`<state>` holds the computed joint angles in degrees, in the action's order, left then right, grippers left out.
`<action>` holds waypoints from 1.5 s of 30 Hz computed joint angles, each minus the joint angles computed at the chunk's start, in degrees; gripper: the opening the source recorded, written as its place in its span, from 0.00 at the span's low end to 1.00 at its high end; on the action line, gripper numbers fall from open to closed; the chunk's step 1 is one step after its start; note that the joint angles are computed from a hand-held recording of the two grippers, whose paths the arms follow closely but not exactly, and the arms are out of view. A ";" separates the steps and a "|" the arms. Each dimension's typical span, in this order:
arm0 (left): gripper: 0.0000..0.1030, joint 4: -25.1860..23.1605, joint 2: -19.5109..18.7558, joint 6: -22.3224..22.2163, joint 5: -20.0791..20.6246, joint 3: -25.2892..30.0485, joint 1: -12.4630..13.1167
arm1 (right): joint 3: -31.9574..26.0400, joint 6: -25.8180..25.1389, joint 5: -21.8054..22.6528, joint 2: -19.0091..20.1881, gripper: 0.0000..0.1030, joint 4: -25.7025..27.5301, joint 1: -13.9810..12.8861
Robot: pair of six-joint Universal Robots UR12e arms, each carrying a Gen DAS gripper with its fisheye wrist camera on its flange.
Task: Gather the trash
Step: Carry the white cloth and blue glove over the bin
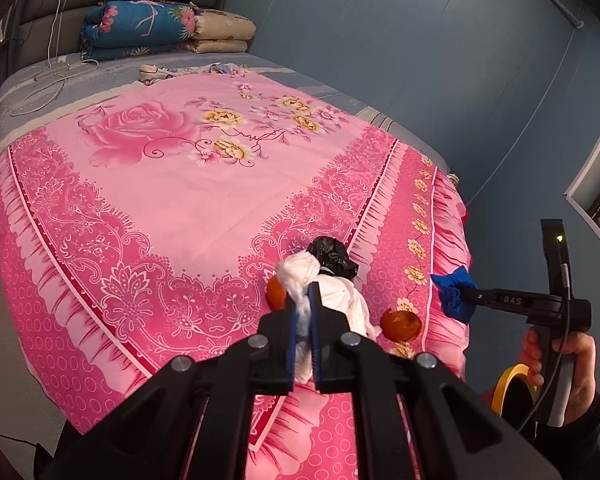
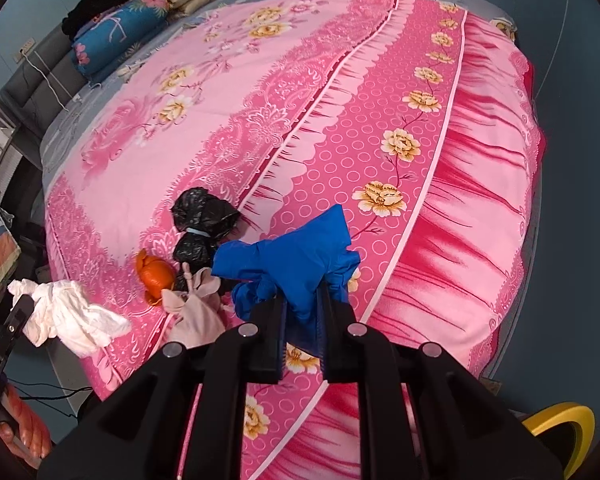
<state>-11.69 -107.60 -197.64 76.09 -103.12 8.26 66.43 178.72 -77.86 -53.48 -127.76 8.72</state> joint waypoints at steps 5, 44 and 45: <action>0.05 0.63 1.16 0.60 -0.05 -1.00 -0.15 | 4.70 -0.43 1.46 -3.37 0.12 -3.99 -0.50; 0.05 -1.77 1.43 16.31 -6.81 3.61 -14.15 | 40.84 3.51 -5.07 -29.19 0.12 -53.39 -8.71; 0.05 -1.94 1.34 16.76 -6.93 3.80 -14.47 | 41.18 3.16 -6.00 -29.39 0.12 -54.31 -8.84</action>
